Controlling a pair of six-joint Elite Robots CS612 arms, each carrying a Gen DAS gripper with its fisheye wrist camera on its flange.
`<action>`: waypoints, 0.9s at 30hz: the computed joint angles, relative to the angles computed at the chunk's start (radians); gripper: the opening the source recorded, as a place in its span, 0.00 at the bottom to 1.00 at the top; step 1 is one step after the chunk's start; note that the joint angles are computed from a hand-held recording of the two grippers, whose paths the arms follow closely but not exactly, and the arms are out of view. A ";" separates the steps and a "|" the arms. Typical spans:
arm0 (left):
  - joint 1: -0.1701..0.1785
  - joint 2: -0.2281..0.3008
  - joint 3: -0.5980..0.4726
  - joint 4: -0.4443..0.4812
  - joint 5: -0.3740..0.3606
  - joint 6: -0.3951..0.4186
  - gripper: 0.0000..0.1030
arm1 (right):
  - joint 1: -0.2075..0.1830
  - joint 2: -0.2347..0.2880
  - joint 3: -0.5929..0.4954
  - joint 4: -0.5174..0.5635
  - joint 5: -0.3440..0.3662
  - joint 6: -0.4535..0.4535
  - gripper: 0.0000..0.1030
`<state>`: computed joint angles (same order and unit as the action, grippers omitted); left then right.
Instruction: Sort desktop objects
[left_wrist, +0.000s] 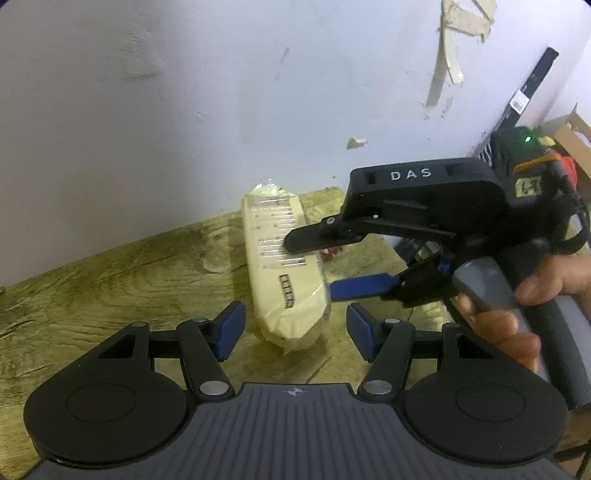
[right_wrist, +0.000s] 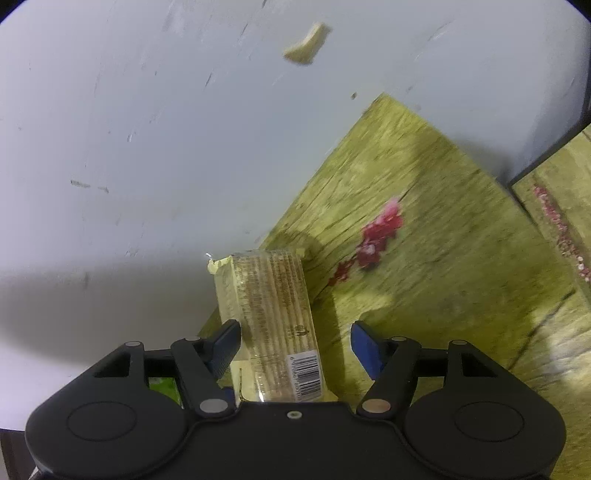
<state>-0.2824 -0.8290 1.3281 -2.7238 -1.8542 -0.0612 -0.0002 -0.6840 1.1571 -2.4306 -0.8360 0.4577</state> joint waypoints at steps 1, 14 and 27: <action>-0.002 0.000 0.000 0.002 0.000 0.004 0.59 | -0.001 -0.006 0.005 0.000 -0.012 -0.007 0.62; -0.016 0.000 0.006 0.002 -0.008 0.025 0.59 | -0.003 -0.083 0.041 0.015 -0.194 -0.124 0.60; -0.026 -0.015 0.022 0.010 -0.005 0.045 0.60 | 0.035 -0.056 -0.040 0.108 -0.216 -0.203 0.63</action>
<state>-0.3088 -0.8440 1.3503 -2.7134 -1.8596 -0.0161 0.0344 -0.7398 1.1174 -2.3226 -1.0521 0.2551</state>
